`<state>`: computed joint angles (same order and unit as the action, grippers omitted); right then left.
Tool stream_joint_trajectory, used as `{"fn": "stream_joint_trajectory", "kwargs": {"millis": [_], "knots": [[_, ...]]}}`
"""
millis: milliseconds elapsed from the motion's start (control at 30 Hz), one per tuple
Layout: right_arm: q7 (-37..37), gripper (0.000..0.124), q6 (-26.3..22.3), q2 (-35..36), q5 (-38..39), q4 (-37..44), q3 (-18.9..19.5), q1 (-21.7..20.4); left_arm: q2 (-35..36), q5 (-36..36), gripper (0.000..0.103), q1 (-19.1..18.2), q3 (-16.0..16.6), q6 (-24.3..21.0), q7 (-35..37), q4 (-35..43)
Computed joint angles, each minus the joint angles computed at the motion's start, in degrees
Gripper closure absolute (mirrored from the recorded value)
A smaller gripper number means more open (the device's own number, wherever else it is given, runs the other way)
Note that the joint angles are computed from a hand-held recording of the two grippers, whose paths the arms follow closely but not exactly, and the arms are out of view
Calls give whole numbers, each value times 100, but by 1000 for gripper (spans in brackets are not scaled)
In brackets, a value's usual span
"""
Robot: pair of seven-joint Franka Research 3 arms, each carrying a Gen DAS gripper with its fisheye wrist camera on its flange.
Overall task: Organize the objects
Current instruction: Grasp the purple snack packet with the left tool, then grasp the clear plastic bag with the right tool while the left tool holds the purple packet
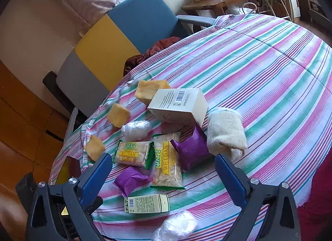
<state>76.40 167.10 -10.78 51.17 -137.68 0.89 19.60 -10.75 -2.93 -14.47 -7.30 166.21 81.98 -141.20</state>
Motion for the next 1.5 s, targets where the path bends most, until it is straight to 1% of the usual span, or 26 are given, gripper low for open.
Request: {"fn": "stream_joint_trajectory", "kwargs": {"millis": [33,100,167,267,367,400,433,567,700,733,800,867,900,967,1033,1100,1133,1200,1233,1300,1400,1467,1500], "knots": [[-25,23,-64,18,11,26,-16,7,161,-81,18,-84,39,-25,192,154],[-30,23,-140,32,-2,46,-15,-5,398,-64,21,-95,-19,-85,420,404],[-61,23,-174,39,2,61,-10,-12,636,20,22,-45,-120,-195,581,658],[-84,23,-218,57,-4,84,-1,-28,1082,48,29,60,-264,-505,824,1098],[-93,23,-281,83,-34,111,6,-52,1415,41,46,196,-408,-778,933,1402],[-95,23,-299,87,-44,115,9,-60,1473,-131,61,251,-466,-834,1076,1443],[-81,23,-327,100,-76,126,16,-74,1484,-182,62,283,-501,-790,1079,1420],[68,23,-390,143,-310,149,66,-138,1229,-295,65,344,-553,-254,940,936],[242,23,-585,211,-586,206,97,-194,754,-341,66,312,-470,233,641,228],[320,23,-626,232,-699,218,116,-216,634,-256,66,297,-443,318,509,60],[445,24,-719,278,-894,250,139,-249,388,-53,66,277,-390,439,207,-245],[581,25,-803,319,-1061,273,158,-280,194,-212,66,94,-202,525,273,-488],[732,27,-801,331,-1205,267,178,-316,118,-194,66,57,-165,554,211,-570],[1098,27,-721,322,-1506,220,207,-400,-38,-19,66,58,-150,617,17,-752],[1250,31,-775,339,-1534,224,160,-430,-143,229,66,103,-176,727,-205,-906],[1073,37,-932,356,-1246,265,81,-387,-210,388,66,86,-140,817,-372,-1014],[962,38,-1020,367,-1153,290,68,-368,-220,441,66,62,-103,834,-427,-1032],[914,38,-1271,417,-1229,369,94,-369,-285,513,66,-8,-22,848,-481,-1097],[912,38,-1406,420,-1314,385,123,-367,-285,600,66,25,-45,880,-555,-1114],[929,38,-1651,401,-1531,417,182,-358,-294,781,66,88,-89,920,-688,-1136],[1345,38,-2084,295,-2459,451,331,-399,-276,734,66,-96,92,932,-663,-1133],[1482,38,-2340,179,-2769,391,361,-391,-286,646,66,-220,211,996,-592,-1169],[1542,38,-2437,124,-2818,341,354,-390,-288,696,66,-171,160,1035,-643,-1189]]}}
